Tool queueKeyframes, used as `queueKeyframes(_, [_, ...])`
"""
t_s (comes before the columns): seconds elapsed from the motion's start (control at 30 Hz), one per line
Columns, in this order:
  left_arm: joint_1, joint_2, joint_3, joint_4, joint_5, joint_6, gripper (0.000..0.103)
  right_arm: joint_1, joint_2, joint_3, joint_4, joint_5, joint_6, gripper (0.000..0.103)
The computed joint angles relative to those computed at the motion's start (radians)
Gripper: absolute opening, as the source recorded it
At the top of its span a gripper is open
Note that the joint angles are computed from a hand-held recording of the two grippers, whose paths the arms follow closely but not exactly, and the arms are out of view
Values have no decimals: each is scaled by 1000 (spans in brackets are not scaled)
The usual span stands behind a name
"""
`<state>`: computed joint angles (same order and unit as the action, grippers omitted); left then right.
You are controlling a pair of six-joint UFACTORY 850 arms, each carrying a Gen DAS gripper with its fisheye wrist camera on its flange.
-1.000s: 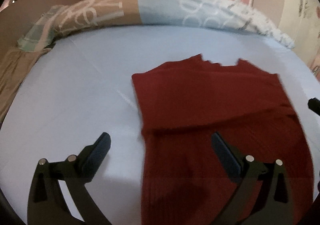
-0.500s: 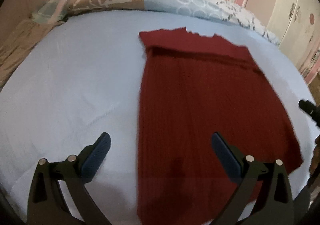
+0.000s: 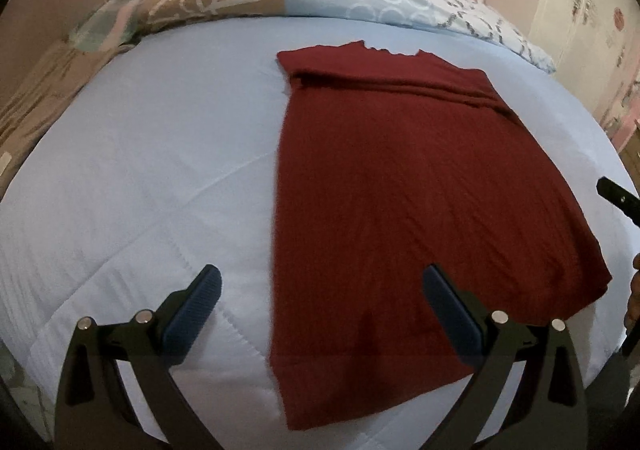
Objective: Fold small clothes
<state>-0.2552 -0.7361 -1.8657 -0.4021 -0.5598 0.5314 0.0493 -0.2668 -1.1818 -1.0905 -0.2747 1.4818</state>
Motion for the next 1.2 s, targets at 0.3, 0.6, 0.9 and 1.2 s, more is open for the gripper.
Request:
queueKeyframes(0.3, [-6, -1, -12, 83, 17, -75, 101, 14, -24, -37, -52, 5, -18, 100])
queueKeyframes(0.6, [12, 14, 10, -24, 25, 10, 101, 12, -18, -22, -76, 14, 30, 100])
queueKeyframes(0.9, [22, 36, 77, -143, 48, 163, 101, 43, 24, 61, -60, -67, 21, 100])
queueKeyframes(1.2, [13, 16, 113, -116, -1, 172, 101, 42, 40, 111, -14, -76, 32, 100])
